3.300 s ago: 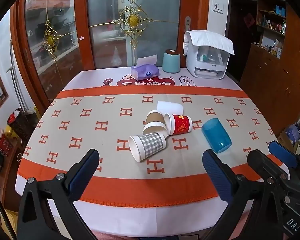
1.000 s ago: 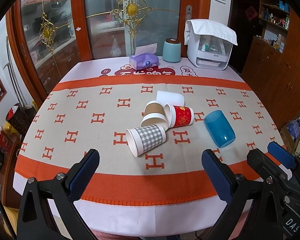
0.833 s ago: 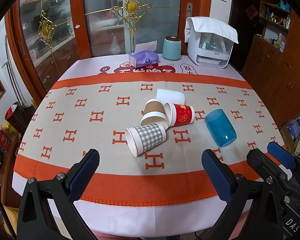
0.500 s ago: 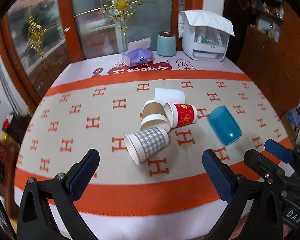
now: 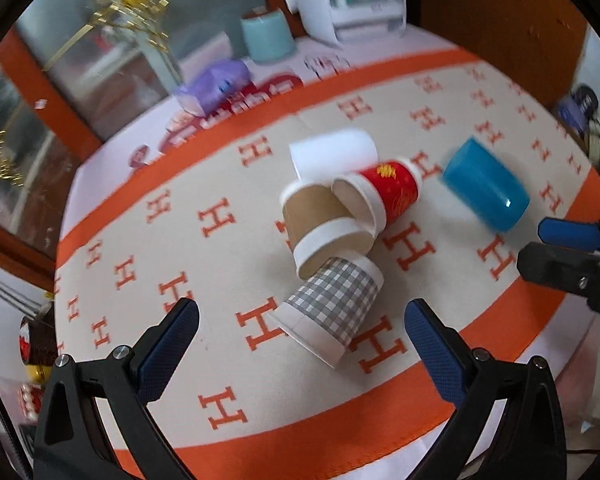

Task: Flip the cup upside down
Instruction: 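Reach the left gripper down to the grey plaid cup and grasp it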

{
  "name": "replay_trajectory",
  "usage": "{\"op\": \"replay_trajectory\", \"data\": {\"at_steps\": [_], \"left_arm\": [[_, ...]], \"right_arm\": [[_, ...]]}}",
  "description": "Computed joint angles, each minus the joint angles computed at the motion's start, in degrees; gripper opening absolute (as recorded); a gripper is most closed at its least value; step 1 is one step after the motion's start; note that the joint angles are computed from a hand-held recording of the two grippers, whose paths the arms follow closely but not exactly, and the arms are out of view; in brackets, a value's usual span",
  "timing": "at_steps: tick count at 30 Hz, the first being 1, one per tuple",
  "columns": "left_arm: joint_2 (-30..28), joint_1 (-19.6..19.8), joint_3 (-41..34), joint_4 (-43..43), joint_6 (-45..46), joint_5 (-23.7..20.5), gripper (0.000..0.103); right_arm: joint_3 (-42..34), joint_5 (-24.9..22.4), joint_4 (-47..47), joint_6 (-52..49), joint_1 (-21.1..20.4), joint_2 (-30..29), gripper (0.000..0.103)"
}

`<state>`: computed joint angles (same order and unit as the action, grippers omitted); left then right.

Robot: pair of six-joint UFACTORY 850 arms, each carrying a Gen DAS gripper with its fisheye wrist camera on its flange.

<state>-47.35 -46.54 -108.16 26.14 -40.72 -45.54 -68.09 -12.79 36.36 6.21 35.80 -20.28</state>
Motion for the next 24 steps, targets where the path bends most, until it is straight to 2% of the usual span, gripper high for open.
{"op": "replay_trajectory", "data": {"at_steps": [8, 21, 24], "left_arm": [[-8.5, 2.1, -9.5, -9.7, 15.4, -5.3, 0.102], [-19.8, 2.3, -25.2, -12.4, 25.8, -16.6, 0.102], [-22.8, 2.3, -29.8, -12.9, 26.9, -19.8, 0.095]], "right_arm": [[-3.4, -4.1, 8.0, -3.9, -1.7, -6.0, 0.069], [-5.1, -7.2, 12.9, -8.4, -2.3, -9.8, 0.069], [-4.8, -7.3, 13.6, -9.0, -2.5, -9.9, 0.069]]}}
